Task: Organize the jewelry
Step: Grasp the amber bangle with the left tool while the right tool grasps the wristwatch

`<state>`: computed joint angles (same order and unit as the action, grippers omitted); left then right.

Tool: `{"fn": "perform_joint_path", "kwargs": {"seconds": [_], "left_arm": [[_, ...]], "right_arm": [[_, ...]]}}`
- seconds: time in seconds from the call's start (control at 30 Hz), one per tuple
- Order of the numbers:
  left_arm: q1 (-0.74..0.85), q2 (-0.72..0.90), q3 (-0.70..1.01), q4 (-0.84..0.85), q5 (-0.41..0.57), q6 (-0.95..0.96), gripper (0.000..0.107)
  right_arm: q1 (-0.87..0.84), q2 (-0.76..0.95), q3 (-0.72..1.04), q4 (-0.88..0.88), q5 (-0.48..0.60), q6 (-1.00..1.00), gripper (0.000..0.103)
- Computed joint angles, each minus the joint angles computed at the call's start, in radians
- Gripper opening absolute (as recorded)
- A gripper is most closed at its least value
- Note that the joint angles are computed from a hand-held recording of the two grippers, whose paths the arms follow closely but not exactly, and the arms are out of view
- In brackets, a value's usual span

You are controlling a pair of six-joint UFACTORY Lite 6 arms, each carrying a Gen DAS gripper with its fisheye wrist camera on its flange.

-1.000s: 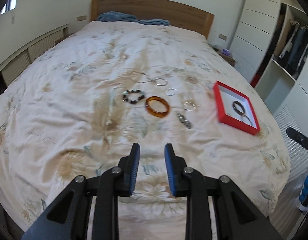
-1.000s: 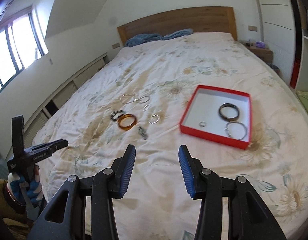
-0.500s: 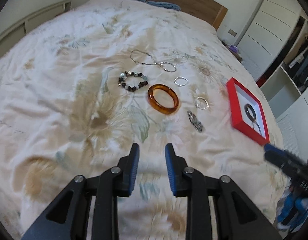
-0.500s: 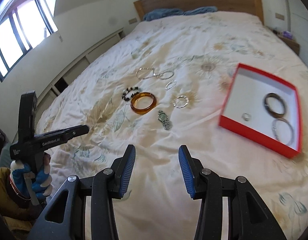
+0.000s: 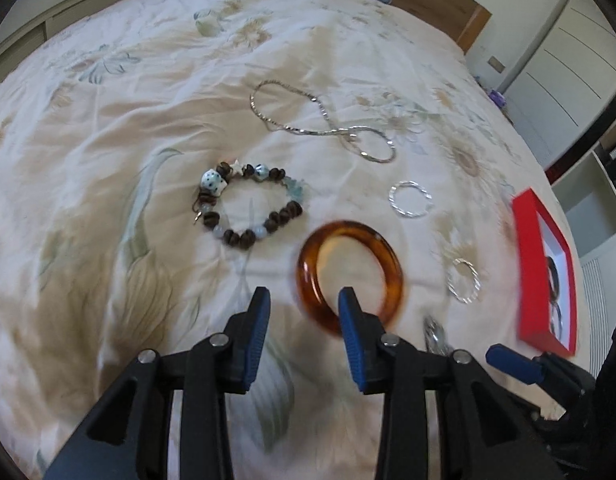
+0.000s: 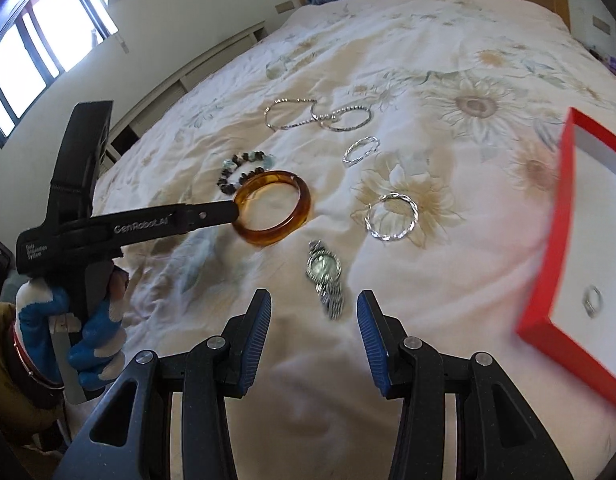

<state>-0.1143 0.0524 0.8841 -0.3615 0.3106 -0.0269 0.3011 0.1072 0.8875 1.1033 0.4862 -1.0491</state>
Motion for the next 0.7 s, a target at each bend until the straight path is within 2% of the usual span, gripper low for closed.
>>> {"fn": "perform_joint_path", "kwargs": {"seconds": [0.07, 0.23, 0.33, 0.43, 0.5, 0.7], "left_arm": [[0.007, 0.044, 0.021, -0.044, -0.014, 0.046, 0.034], [-0.005, 0.106, 0.052, -0.033, -0.040, 0.050, 0.033], [-0.033, 0.132, 0.067, 0.097, -0.060, -0.071, 0.032], [-0.059, 0.142, 0.071, 0.223, -0.074, -0.190, 0.025], [-0.070, 0.139, 0.069, 0.292, -0.080, -0.258, 0.021], [-0.076, 0.083, 0.041, 0.350, -0.077, -0.337, 0.011]], "right_arm": [[0.002, 0.063, 0.041, 0.026, -0.004, -0.034, 0.045], [0.020, 0.195, 0.129, 0.081, -0.011, -0.102, 0.045], [0.038, 0.248, 0.171, 0.098, -0.016, -0.122, 0.044], [0.066, 0.277, 0.196, 0.079, -0.044, -0.116, 0.036], [0.078, 0.288, 0.203, 0.084, -0.054, -0.121, 0.024], [0.064, 0.258, 0.165, 0.151, -0.045, -0.156, 0.024]]}}
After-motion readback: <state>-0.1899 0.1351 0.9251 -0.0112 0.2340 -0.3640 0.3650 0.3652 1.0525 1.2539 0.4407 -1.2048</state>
